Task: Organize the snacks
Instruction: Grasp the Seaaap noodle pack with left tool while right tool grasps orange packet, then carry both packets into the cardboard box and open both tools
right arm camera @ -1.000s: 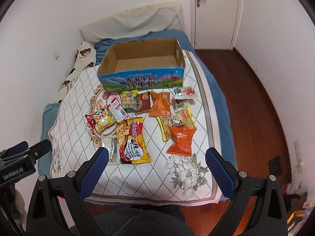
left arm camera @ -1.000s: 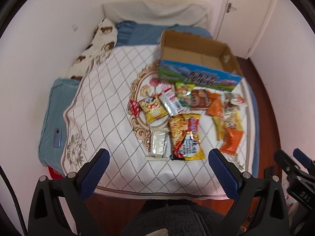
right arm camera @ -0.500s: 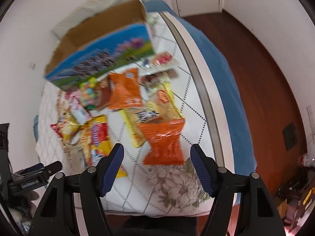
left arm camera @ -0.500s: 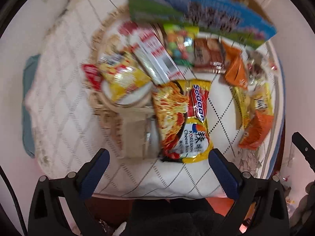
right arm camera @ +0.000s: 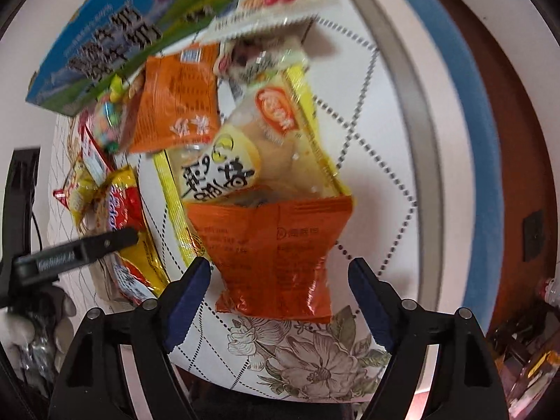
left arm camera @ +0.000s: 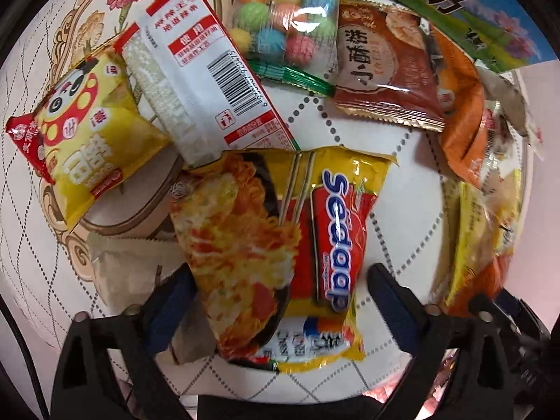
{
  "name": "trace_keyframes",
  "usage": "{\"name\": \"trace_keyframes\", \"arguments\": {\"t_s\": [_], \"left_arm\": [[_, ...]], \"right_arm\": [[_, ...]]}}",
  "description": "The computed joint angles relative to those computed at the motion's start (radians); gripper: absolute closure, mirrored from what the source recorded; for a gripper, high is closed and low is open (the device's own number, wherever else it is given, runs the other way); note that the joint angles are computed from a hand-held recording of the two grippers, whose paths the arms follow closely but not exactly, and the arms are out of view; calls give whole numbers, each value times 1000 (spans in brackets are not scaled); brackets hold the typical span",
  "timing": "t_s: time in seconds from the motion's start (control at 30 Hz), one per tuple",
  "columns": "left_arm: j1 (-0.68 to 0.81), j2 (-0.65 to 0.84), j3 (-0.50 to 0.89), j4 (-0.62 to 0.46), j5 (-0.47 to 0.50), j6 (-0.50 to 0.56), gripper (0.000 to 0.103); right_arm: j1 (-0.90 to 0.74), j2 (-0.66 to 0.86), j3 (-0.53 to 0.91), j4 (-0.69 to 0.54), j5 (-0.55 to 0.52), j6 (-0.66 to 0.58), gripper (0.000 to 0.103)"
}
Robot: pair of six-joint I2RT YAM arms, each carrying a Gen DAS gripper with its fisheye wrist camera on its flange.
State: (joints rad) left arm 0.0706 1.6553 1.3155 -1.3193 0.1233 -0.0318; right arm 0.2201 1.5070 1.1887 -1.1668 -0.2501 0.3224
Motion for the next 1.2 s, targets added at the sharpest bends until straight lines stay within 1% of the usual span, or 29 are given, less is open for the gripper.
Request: {"name": "trace_keyframes", "arguments": {"t_s": [0.03,0.07,0.1,0.13,0.17,0.27,0.3,0.37,0.43,0.5,0.53,0.57,0.6,0.63,0.67,0.7,0.73,0.77,0.83,0.9,0.97,1.0,1.03,1.07,1.1,1.17,1.2], "left_arm": [[-12,-2,-9,11,-14,-8,10],[-26,-6,-16,22,-27,-17,17],[-43,-15,-24,30,-41,-28,17],[-56,-27,-29,33,-45,-31,18],[-71,-41,-36,39,-46,-38,18],[-128,-89,-67,38,-40,-39,17],[-142,-90,-77,41,-51,-38,17],[-157,-86,-111,82,-67,-45,14],[-140,-78,-136,96,-43,-45,11],[-106,-53,-151,109,-14,-19,9],[-84,-54,-179,132,2,-6,9],[-73,-50,-186,139,17,-3,9],[-61,-52,-192,141,30,1,10],[-47,-54,-198,145,36,12,11],[-36,-64,-204,145,36,20,16],[-37,-82,-213,147,37,18,17],[-15,-110,-213,120,31,41,18],[-23,-147,-219,106,21,35,18],[-39,-194,-232,105,-5,30,18],[-60,-238,-228,77,-11,16,18],[-61,-295,-227,48,-1,25,18],[-113,-301,-183,15,0,-11,18],[-115,-326,-171,-7,0,-6,18],[-90,-344,-169,-18,13,26,18],[-79,-363,-146,-51,28,50,18],[-42,-387,-90,-112,66,113,18],[-21,-381,-37,-147,85,146,18]], "right_arm": [[0,1,-10,9,1,5,20],[-3,0,-21,21,-5,6,21],[-5,-7,-34,34,-11,5,25],[-6,-13,-41,38,-14,2,35],[-5,-12,-42,34,-10,-2,37],[-2,-10,-44,8,1,-28,39],[1,-6,-40,-3,0,-38,39],[5,-1,-39,-5,-8,-46,38],[12,0,-38,4,-2,-30,38],[-5,9,-45,17,-8,-19,36],[-15,16,-49,20,-14,-14,36],[-20,20,-58,32,-22,1,36],[-55,9,-63,22,-29,-24,36],[-56,7,-69,32,-22,-20,36],[-55,4,-73,38,-17,-16,37],[-61,-2,-76,40,-12,-12,40],[-63,-7,-78,41,-7,-8,46],[-65,-13,-79,40,-9,-4,49],[-75,-38,-79,26,6,4,52],[-73,-76,-82,2,31,10,54],[-46,-114,-77,-17,66,53,54],[-28,-138,-69,-39,75,84,54],[-14,-158,-62,-53,79,110,55],[-1,-187,-71,-58,90,131,55],[21,-205,-55,-78,99,158,55],[70,-231,-2,-113,113,221,55],[90,-240,33,-134,116,247,55]]}}
